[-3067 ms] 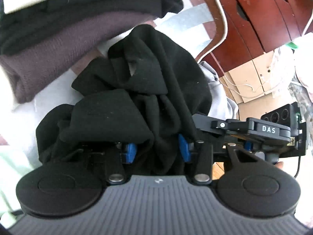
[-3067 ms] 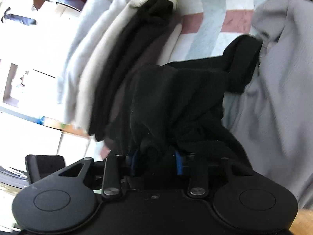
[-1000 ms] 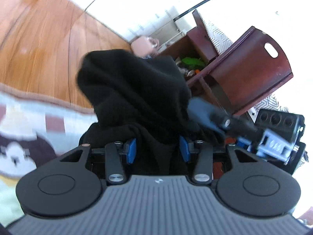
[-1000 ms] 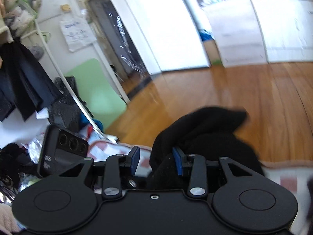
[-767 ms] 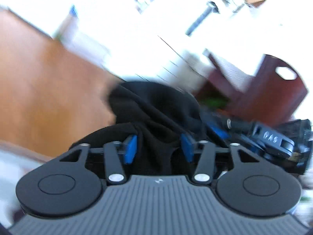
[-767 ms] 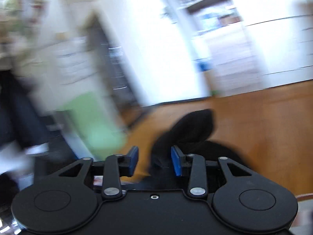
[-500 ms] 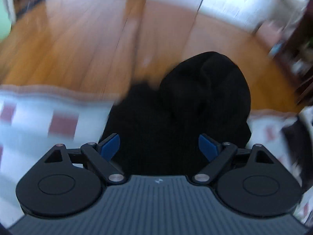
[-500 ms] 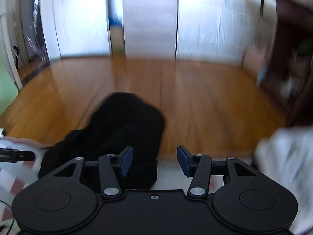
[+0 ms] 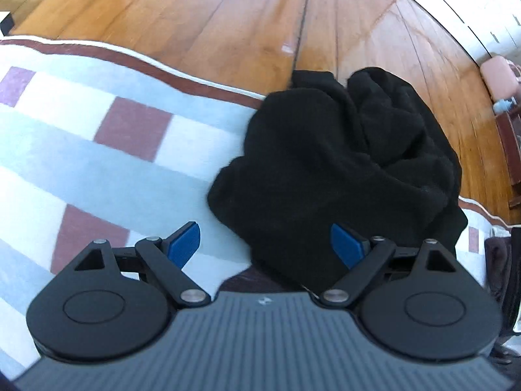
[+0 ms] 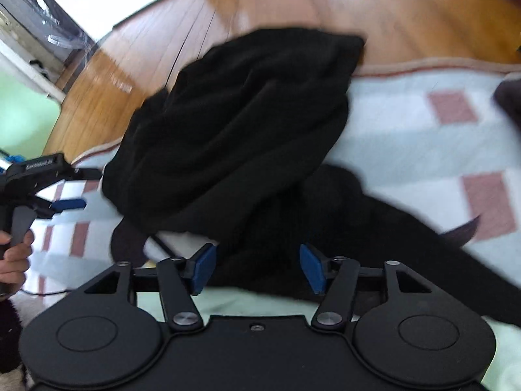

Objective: Fold clothes

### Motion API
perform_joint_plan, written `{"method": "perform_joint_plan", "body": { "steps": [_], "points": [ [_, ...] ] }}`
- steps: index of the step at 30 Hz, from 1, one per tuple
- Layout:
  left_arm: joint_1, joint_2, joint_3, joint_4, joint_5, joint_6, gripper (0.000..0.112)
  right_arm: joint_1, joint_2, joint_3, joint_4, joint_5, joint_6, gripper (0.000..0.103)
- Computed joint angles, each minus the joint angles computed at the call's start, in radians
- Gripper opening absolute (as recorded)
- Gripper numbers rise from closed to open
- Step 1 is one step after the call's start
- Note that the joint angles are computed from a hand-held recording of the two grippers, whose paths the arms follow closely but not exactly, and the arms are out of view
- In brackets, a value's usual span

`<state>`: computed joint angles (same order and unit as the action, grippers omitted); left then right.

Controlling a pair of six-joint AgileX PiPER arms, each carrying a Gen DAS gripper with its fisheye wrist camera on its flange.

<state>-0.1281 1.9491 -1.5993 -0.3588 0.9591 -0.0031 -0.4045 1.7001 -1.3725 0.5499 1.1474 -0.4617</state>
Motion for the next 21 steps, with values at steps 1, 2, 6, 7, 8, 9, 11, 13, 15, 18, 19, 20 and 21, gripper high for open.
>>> {"method": "perform_joint_plan", "body": {
  "steps": [1, 2, 6, 7, 8, 9, 11, 13, 15, 18, 19, 20, 21],
  "points": [
    [0.009, 0.002, 0.002, -0.019, -0.003, 0.013, 0.088, 0.011, 0.011, 0.001, 0.000, 0.013, 0.012, 0.065],
    [0.017, 0.005, 0.005, -0.039, -0.006, 0.027, 0.088, 0.025, 0.010, 0.021, 0.005, 0.013, 0.016, 0.066],
    [0.032, 0.037, -0.013, -0.061, -0.024, 0.077, 0.088, 0.104, 0.032, 0.073, -0.036, 0.005, 0.045, 0.070],
    [0.033, 0.050, -0.025, -0.056, -0.029, 0.087, 0.088, 0.121, 0.025, 0.089, -0.039, -0.004, 0.033, 0.071],
    [0.035, 0.068, -0.041, -0.053, -0.029, 0.090, 0.088, 0.128, 0.008, 0.116, -0.022, -0.030, 0.004, 0.071],
    [0.041, 0.092, -0.065, -0.058, -0.032, 0.091, 0.088, 0.130, -0.003, 0.135, 0.003, -0.048, -0.022, 0.071],
    [0.058, 0.107, -0.066, -0.094, -0.059, 0.127, 0.088, 0.107, 0.000, 0.143, 0.089, -0.043, -0.058, 0.071],
    [0.074, 0.108, -0.042, -0.160, -0.095, 0.191, 0.086, 0.105, 0.012, 0.143, 0.130, -0.062, -0.045, 0.076],
    [0.093, 0.111, -0.022, -0.270, -0.101, 0.291, 0.076, 0.143, 0.012, 0.157, 0.086, -0.141, 0.019, 0.076],
    [0.103, 0.138, -0.043, -0.355, -0.048, 0.354, 0.067, 0.184, -0.022, 0.212, 0.058, -0.255, 0.070, 0.074],
    [0.096, 0.144, -0.049, -0.347, -0.042, 0.349, 0.068, 0.188, -0.047, 0.236, 0.078, -0.276, 0.048, 0.074],
    [0.088, 0.145, -0.048, -0.330, -0.047, 0.344, 0.067, 0.198, -0.072, 0.257, 0.083, -0.301, 0.037, 0.069],
    [0.078, 0.146, -0.047, -0.312, -0.053, 0.342, 0.067, 0.225, -0.098, 0.273, 0.047, -0.342, 0.041, 0.054]
  ]
}}
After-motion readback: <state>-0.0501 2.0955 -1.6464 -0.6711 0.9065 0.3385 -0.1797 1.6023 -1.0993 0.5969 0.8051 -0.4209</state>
